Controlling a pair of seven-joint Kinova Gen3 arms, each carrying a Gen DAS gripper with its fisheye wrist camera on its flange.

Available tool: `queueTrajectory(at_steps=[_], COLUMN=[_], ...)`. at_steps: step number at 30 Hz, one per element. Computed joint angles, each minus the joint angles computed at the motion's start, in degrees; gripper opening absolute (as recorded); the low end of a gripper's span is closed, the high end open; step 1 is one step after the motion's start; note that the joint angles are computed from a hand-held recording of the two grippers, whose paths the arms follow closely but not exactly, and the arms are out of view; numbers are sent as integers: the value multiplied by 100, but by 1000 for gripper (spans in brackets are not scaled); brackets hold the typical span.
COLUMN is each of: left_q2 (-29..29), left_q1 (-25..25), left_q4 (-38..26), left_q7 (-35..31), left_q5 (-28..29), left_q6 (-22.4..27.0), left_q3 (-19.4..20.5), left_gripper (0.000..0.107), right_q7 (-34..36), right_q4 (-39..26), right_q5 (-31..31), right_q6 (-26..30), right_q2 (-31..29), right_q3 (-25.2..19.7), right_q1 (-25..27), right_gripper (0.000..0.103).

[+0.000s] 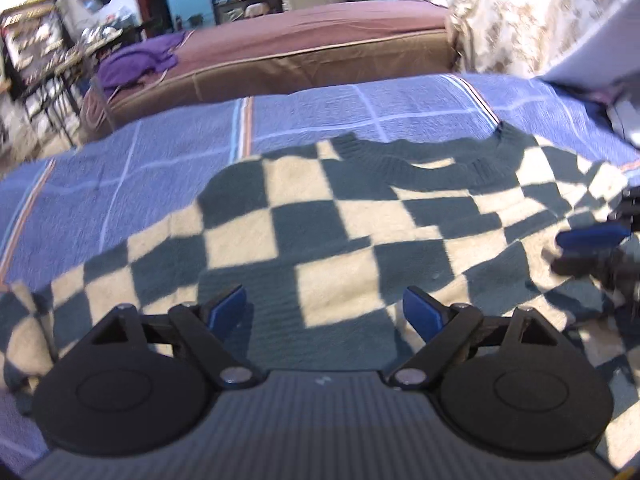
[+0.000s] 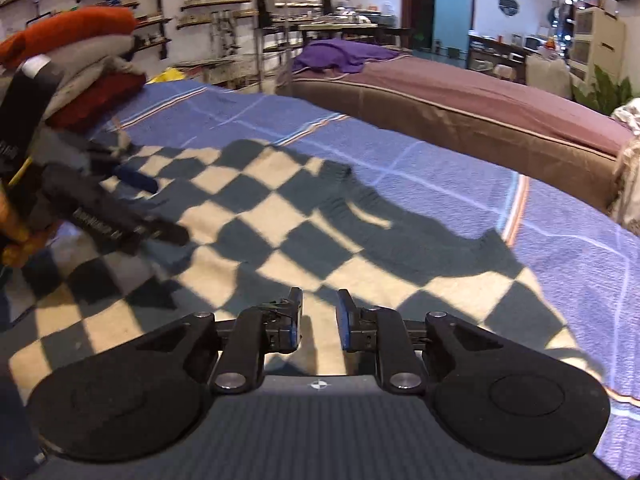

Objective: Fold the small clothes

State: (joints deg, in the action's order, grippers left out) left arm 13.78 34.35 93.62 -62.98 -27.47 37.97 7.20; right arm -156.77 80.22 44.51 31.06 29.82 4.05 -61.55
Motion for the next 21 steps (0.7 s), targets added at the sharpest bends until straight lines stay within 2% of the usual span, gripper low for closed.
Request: queueTrajectory(at_steps=[2,4,5,8,11,13,15,16,17,19,21], left_q2=[289,467,449,353,182,-31,26,201,381,663,625], left_q1=[523,762,722,250,375,347,570,835,994,994,570], left_q4=[-276,-360,-308,-344,-279,-82,-100,-205,-349,-518,-442], left_q7=[91,175,179,128,531,861,950,983,1004,845,755], left_q5=[-380,-395,-263,171,-123,-345,-621,-854,-1005,-1028,-677], left_q6=[371,517,460,622,652,325,289,411,626,807,614], left_q3=[-353,-722,-823,-743,-877,-677,-630,-746,-799,-842,-650], left_gripper=[87,90,99,103,101,101,101,101,101,102,103], right_q7=[315,331,199,-163,-810,-1276,-1724,-1845,-1874,-1651,-1185], right_q4=[-208,-283,-246,-7,419,628,533,448,306,38,-129], right_q5=[-337,-736,-969,-1219,-986,-559,-93,125,251,296,25], right_q6=[404,870,1046,1433,1409,1253,1373,1497,1715,2181,2647], right_q2=[241,233,147,-203,-583,-721,-597,-474,-327,-114,21], right_q3=[19,292,349,190,68,449,710,682,547,41,-368], right_q1=[-133,-429,-476,-396,-438,-843,-1153,-1149,-1048,-681,-375], right_gripper=[36,36,36,34,37,40,59,88,99,93,86])
